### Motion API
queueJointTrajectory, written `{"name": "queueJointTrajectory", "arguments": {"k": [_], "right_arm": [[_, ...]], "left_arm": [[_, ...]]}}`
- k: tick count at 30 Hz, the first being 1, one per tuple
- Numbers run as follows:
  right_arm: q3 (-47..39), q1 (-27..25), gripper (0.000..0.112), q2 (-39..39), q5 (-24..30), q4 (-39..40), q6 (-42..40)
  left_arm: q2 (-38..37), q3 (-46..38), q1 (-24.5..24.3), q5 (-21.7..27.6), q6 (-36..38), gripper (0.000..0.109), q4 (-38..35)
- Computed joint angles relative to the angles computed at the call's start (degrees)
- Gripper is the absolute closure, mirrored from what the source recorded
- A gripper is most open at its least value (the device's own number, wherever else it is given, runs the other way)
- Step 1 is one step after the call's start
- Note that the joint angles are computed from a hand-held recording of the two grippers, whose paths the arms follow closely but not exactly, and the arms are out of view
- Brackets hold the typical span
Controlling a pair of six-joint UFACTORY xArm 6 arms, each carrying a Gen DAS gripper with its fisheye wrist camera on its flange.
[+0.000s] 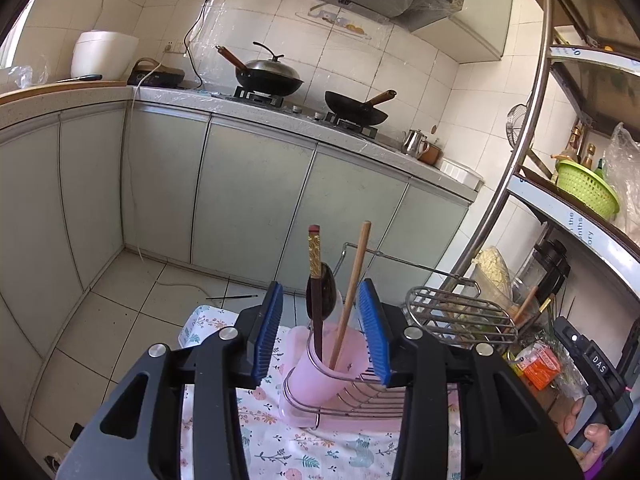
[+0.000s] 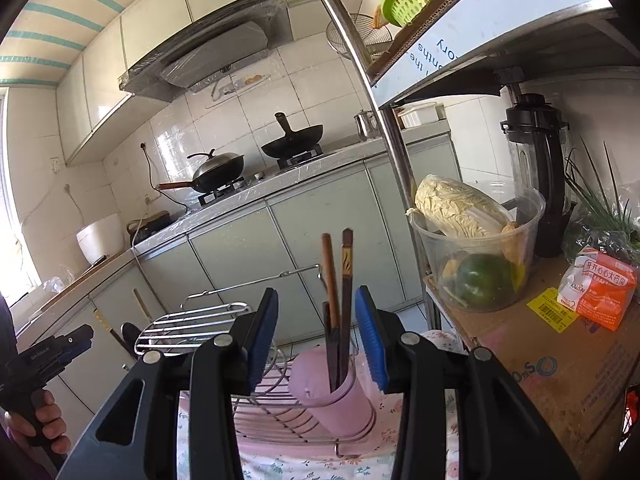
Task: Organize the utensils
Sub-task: 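Release the chopstick into the pink cup while the right tool drops its chopstick in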
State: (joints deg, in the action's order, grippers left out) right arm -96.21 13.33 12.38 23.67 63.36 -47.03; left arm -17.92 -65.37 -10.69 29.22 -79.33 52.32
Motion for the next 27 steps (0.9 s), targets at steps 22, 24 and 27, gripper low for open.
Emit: {"name": "queueJointTrajectory", "arguments": {"k": [22, 24, 27], "right_arm": [[18.89, 3.99, 0.072, -12.23, -4.38, 1.33, -9.54], [19.50, 3.71, 0.072, -12.59, -1.89, -0.83, -7.29], [20.82, 4.03, 0.072, -13.34, -0.49, -1.87, -6.14]], "left_arm": [[-5.43, 9.36, -7.33, 1.65, -11.34, 0.061, 8.51], [-5.67, 10.08, -8.10, 2.06, -12.03, 0.060, 8.95], [-5.75, 10.56, -9.31, 2.92, -12.27, 0.060, 9.36]]}}
